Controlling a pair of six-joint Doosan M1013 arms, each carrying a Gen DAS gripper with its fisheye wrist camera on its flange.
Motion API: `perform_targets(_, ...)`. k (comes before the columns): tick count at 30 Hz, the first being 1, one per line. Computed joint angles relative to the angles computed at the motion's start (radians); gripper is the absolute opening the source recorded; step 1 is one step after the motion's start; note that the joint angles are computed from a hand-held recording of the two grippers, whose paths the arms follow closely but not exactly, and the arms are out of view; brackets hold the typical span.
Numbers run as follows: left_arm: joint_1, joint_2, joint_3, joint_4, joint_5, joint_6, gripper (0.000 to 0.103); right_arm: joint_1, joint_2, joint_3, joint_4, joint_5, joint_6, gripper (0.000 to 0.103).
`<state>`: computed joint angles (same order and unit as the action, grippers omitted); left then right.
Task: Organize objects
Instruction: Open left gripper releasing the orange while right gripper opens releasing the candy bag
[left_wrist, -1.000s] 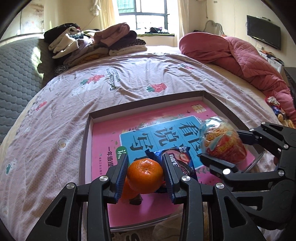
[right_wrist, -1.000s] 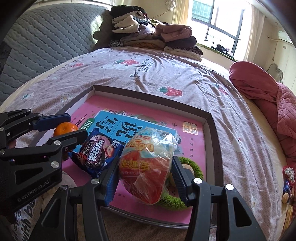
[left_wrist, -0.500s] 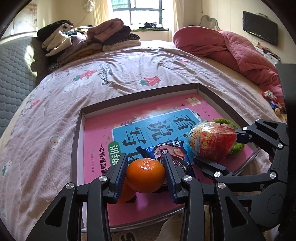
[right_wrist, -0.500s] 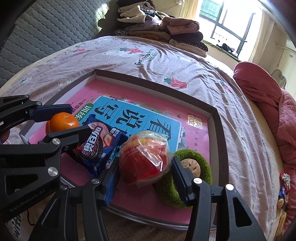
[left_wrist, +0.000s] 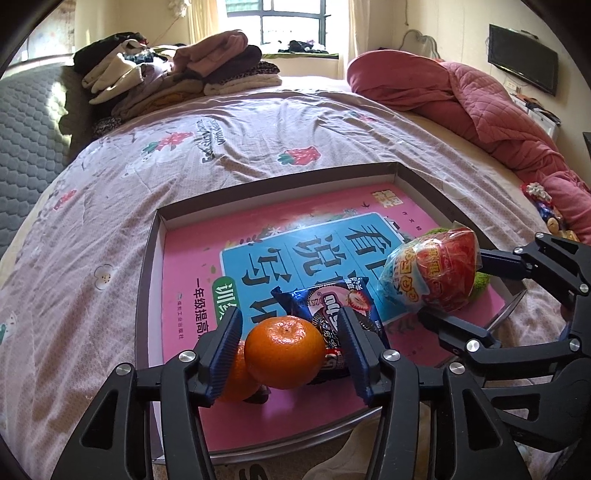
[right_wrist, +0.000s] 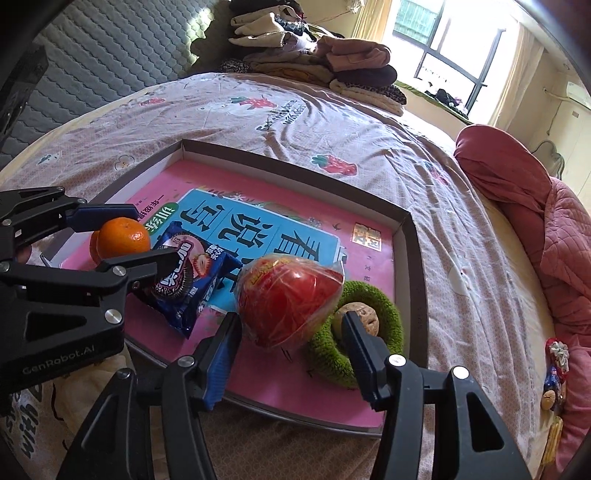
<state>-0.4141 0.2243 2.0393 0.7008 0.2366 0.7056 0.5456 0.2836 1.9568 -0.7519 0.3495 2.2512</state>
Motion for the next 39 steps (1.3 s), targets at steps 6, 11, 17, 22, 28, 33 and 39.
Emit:
perform_targets(6,0.007,-0.001,-0.003,-0.054,0.000,0.039,0.062,-0.003,-0.013,0.009,-0.024,-0.006,0.031,0.057)
perform_targets(11,0.012,-0.002,-0.005,-0.103,0.003,0.076,0.066,-0.006,-0.017,0.010,-0.031,-0.007,0.044,0.059)
perform_targets(17,0.021,-0.005,-0.007,-0.202,-0.003,0.160,0.069,-0.012,-0.025,0.014,-0.032,-0.028,0.072,0.060)
perform_targets(22,0.026,-0.011,-0.006,-0.240,-0.010,0.188,0.072,-0.014,-0.034,0.018,-0.036,-0.032,0.092,0.060)
perform_targets(28,0.027,-0.029,-0.001,-0.166,-0.018,0.105,0.073,-0.009,-0.048,0.024,-0.062,-0.030,0.126,0.061)
perform_targets(33,0.025,-0.043,0.002,-0.118,-0.010,0.052,0.073,-0.003,-0.060,0.025,-0.099,-0.025,0.176,0.061)
perform_targets(39,0.022,-0.069,0.011,-0.109,-0.005,0.042,0.073,0.004,-0.082,0.032,-0.132,-0.025,0.219,0.061)
